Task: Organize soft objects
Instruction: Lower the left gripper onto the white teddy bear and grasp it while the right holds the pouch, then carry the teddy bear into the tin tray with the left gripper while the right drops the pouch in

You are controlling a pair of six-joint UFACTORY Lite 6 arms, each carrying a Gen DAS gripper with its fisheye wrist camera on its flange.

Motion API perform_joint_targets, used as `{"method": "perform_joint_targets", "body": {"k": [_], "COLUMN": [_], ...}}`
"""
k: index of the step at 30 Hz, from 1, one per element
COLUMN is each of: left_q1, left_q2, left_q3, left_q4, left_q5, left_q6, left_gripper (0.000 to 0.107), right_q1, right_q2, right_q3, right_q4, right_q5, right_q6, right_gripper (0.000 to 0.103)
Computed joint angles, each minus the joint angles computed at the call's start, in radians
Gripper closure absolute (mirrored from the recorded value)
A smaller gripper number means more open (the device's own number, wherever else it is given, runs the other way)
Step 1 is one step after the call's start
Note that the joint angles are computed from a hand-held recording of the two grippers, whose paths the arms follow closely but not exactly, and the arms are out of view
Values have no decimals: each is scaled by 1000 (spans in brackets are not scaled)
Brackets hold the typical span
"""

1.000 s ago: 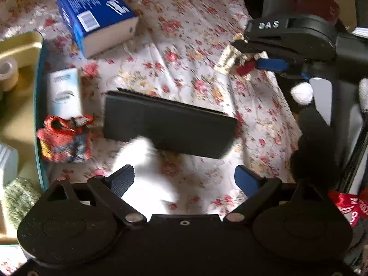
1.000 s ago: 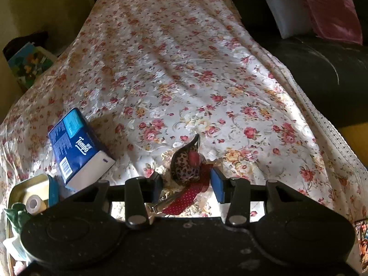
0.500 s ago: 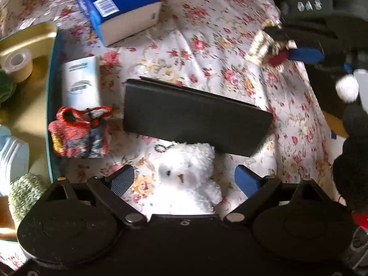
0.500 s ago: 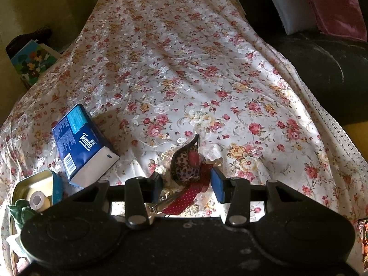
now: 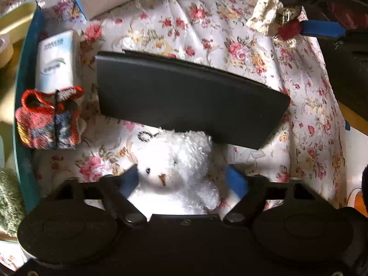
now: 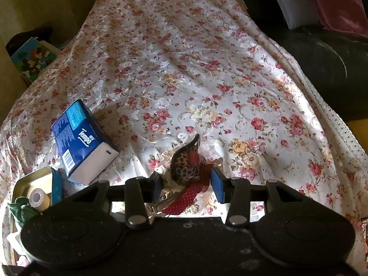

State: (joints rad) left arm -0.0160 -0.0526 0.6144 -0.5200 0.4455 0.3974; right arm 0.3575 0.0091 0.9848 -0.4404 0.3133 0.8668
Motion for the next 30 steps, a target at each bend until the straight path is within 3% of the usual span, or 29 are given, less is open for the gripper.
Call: {"method": "perform_joint_targets", "body": {"k": [2, 4, 12, 21, 30], "left_q1": [-14, -4, 46, 185, 488], "left_q2": [-19, -32, -164, -326, -427], "left_q3": [-12, -11, -20, 5, 58], "left_q4": [41, 26, 98, 86, -10], "left_q5": [-27, -18, 36, 154, 289], "left_q6": [-40, -26, -98, -26, 212], "left_gripper": [55, 57, 58, 57, 57], "right_q1": [2, 2, 5, 39, 98], "right_q2": [2, 4, 24, 66, 109], "right_q3": [1, 2, 14, 35, 48], "right_q4": [-9, -11, -53, -153, -309], "right_q5": [1, 1, 17, 50, 76], "right_q6": [9, 11, 55, 146, 284], "right_gripper": [60, 60, 60, 60, 60]}}
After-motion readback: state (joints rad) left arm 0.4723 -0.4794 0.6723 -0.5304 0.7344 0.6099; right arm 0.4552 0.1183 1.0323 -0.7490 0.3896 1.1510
